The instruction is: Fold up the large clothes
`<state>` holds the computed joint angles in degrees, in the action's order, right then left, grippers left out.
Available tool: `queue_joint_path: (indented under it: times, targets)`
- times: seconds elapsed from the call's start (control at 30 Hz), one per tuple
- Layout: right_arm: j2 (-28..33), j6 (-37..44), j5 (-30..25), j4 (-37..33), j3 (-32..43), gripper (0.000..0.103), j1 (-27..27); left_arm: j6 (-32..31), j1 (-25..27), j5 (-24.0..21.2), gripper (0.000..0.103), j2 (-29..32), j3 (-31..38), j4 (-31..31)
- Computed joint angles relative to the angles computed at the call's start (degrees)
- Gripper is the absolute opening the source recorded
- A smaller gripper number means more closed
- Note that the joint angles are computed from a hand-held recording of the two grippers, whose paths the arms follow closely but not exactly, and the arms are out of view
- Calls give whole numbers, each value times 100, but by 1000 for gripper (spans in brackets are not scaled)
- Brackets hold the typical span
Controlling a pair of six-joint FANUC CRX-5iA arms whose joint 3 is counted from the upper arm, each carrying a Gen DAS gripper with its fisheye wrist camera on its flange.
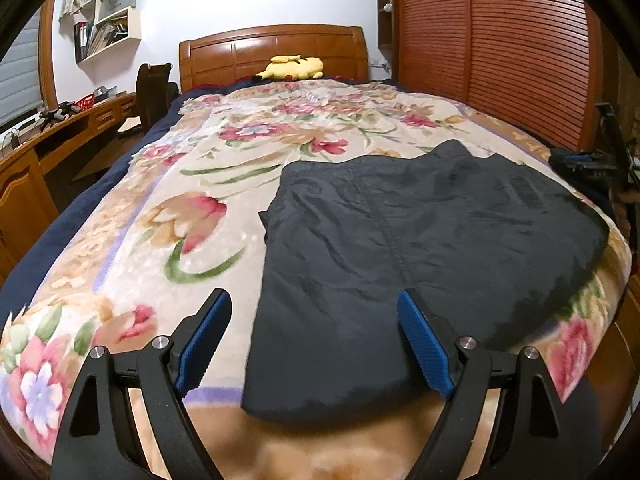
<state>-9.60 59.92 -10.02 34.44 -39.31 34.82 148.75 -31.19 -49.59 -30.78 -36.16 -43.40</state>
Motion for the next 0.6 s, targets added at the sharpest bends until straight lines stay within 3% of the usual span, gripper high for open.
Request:
queue_joint_path:
  times: [0.27, 0.4, 0.5, 0.53, 0.6]
  targets:
    - [-840, 712, 11, -978, -605, 69, 799, 508, -736, -399, 86, 56, 137, -301]
    - [-885, 820, 133, -1245, -678, 69, 1114, 717, -1050, -647, 86, 88, 222, -444]
    - [-878, 1451, 39, -1974, -569, 69, 1260, 835, -1248, -831, 86, 86, 285, -520]
    - [-864, 1380, 57, -1884, -617, 69, 1265, 858, -1298, -895, 86, 119, 321, -555]
    - [-783, 704, 163, -1041, -863, 69, 1238, 907, -1396, -1029, 86, 161, 390, -620]
